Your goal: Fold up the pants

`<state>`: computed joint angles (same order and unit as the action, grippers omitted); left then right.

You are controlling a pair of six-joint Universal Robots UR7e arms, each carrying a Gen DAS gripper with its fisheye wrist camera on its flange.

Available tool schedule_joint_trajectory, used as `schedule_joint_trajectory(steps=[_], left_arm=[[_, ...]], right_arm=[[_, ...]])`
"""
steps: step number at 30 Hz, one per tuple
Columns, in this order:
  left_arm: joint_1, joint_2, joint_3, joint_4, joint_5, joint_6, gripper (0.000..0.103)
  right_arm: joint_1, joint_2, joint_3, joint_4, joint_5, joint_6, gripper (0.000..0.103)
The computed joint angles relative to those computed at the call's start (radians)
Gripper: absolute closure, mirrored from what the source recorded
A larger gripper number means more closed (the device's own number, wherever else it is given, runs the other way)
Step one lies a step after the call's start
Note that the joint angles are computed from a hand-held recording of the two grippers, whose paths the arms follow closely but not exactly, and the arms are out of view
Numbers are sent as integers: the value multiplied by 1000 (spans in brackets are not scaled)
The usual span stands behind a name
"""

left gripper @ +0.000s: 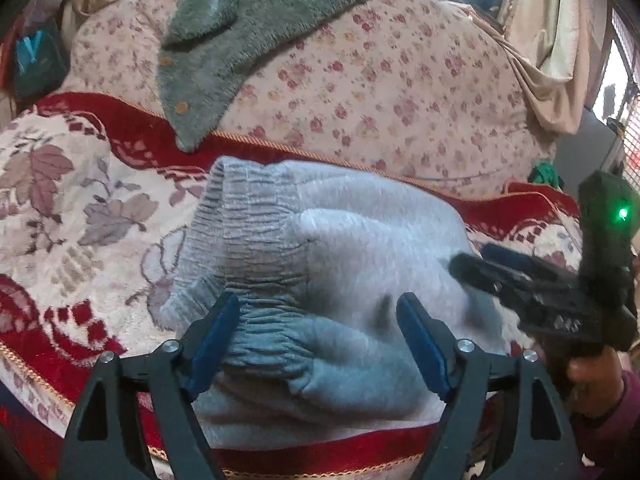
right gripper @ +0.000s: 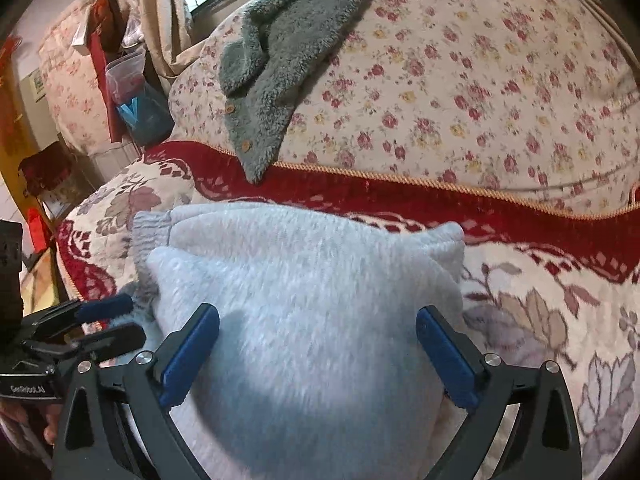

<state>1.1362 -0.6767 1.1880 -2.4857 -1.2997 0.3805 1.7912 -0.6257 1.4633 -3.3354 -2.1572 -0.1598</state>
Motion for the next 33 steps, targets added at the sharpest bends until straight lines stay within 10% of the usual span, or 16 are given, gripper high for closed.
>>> schedule_joint_trajectory(steps=[27, 33], left_arm=[[-77, -80, 190, -262, 148, -13, 15], [-12, -61, 62, -75, -11, -56, 4]], right_arm=[[41, -99, 156, -43, -19, 50, 2], [-20, -154, 211, 26, 107, 154, 1]])
